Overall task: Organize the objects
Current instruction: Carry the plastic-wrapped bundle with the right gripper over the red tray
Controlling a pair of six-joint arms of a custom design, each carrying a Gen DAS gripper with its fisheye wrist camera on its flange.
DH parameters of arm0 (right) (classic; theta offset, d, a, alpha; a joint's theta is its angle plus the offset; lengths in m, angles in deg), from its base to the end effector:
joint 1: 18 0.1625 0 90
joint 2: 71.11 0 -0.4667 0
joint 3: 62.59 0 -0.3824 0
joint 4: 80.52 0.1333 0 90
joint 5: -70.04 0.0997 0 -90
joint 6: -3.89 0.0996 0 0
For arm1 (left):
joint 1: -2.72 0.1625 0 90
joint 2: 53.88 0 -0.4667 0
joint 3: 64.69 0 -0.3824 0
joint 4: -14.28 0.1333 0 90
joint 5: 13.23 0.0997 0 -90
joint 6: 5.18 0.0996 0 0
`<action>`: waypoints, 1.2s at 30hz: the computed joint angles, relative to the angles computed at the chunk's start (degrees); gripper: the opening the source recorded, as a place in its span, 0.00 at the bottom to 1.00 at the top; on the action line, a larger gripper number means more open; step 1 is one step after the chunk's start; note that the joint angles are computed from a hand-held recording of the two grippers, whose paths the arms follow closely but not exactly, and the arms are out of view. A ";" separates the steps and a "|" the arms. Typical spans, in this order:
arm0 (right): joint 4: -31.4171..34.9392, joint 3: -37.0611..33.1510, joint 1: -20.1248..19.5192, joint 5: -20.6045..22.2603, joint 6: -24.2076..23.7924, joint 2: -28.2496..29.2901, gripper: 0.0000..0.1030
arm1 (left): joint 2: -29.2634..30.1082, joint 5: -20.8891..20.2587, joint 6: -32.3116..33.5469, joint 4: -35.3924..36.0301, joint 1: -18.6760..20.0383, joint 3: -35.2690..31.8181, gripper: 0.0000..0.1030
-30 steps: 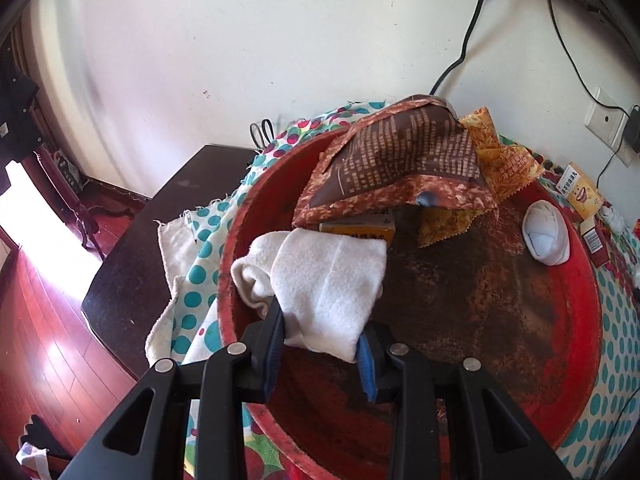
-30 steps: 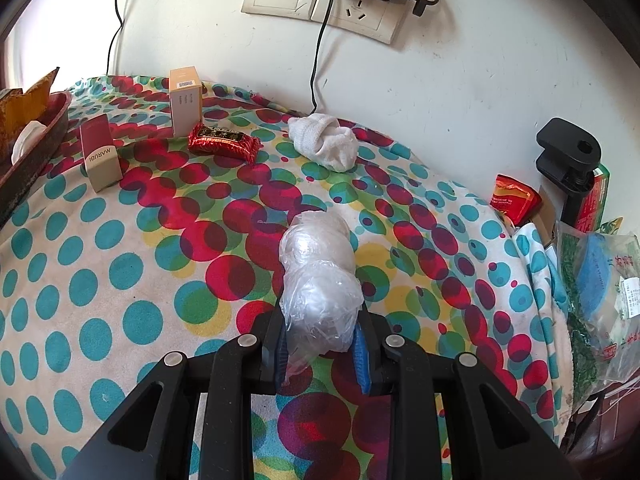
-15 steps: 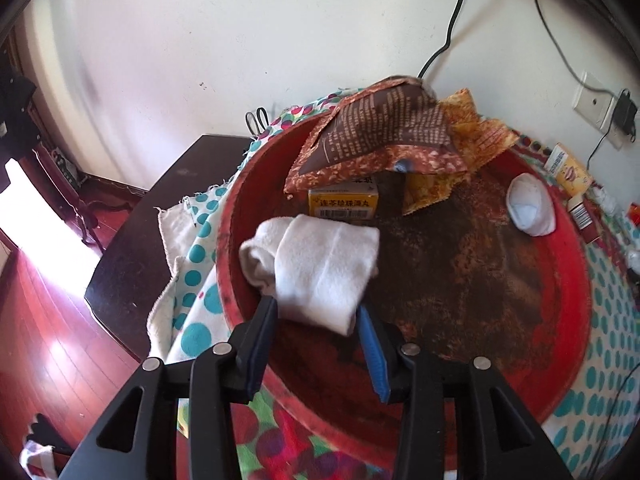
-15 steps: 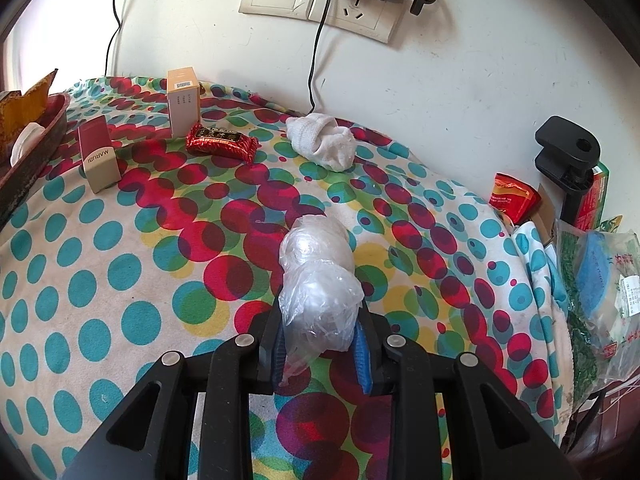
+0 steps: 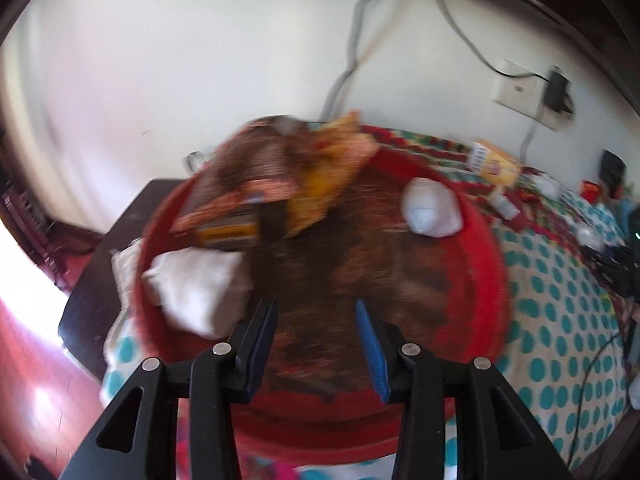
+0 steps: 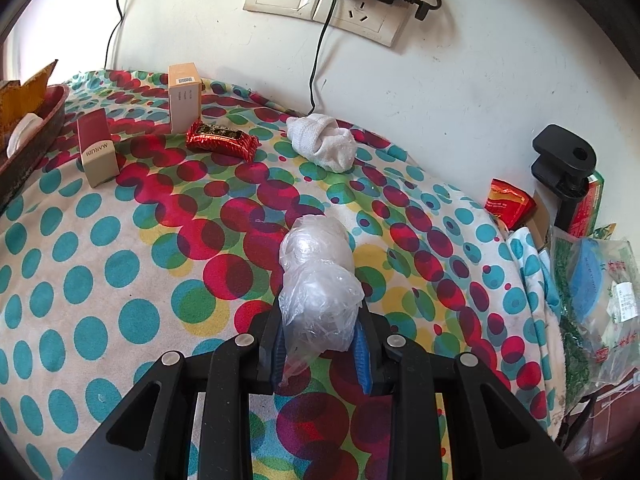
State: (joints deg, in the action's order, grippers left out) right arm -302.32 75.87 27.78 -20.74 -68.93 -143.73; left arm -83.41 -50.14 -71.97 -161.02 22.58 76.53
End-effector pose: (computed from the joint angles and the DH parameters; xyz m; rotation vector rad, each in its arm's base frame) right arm -0.2036 -0.3984 0.3095 0.4996 -1.9966 0.6855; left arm -0.2357 -0.3115 -0.0607 0.3301 2.2477 -0.8543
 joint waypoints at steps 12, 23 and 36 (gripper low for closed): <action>4.33 7.50 1.88 2.71 4.52 -3.57 0.25 | 5.24 -1.07 8.64 -8.86 0.02 -1.88 0.41; 3.33 16.24 10.91 3.78 6.12 0.47 0.25 | 4.12 -1.46 8.05 -10.68 0.72 0.29 0.41; -6.45 15.44 23.48 -4.76 7.79 15.37 0.25 | 2.90 -1.67 6.44 -11.17 1.51 1.68 0.41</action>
